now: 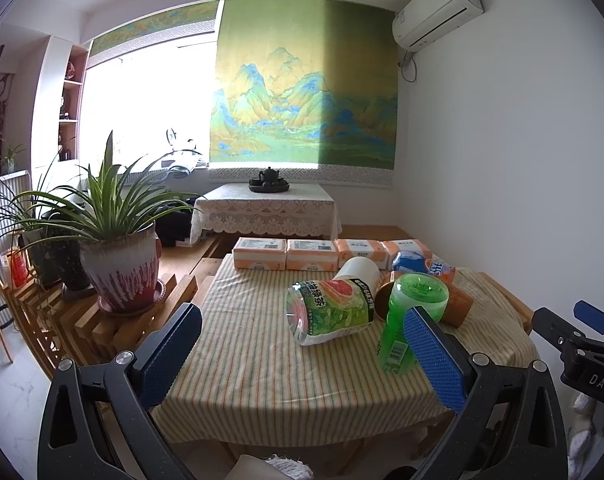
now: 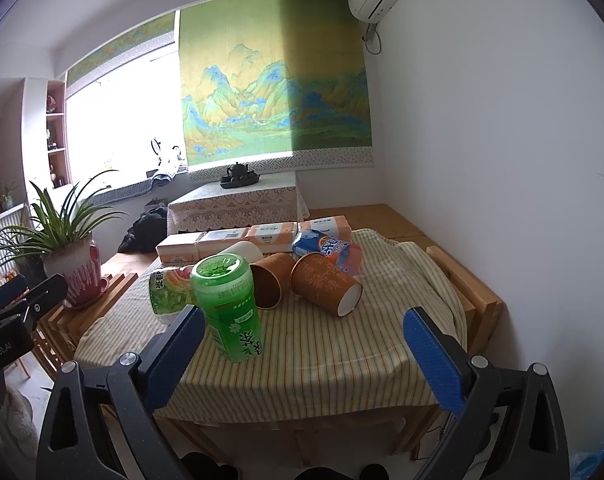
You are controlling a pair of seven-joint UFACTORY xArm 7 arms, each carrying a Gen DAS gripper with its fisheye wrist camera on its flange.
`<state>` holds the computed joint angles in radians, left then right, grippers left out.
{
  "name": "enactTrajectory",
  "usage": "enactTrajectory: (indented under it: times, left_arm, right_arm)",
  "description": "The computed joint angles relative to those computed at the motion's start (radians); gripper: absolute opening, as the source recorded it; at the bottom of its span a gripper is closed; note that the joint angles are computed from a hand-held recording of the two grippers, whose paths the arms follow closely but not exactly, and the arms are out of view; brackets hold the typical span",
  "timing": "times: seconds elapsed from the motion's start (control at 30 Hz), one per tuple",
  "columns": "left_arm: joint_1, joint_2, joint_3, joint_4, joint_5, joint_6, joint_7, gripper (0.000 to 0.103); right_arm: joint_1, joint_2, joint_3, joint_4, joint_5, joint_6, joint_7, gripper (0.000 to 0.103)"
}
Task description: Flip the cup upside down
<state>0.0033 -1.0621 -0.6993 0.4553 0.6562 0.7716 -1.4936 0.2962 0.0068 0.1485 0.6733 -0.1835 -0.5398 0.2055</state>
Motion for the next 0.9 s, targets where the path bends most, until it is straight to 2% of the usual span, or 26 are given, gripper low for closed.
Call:
enactTrajectory:
  times: [0.5,0.9]
  left_arm:
    - [0.004,0.024,0.012,-0.007,0.013,-0.016,-0.008,0.102]
    - [-0.003,0.065,0.023,-0.005,0.01,0.005,0.001,0.102]
  right_arm:
    - [0.0,0.021,0.003,0.016,-0.005,0.0,0.002,0.098]
    - [0.004,0.042,0.008,0.03,0.007,0.003,0.002,0.098]
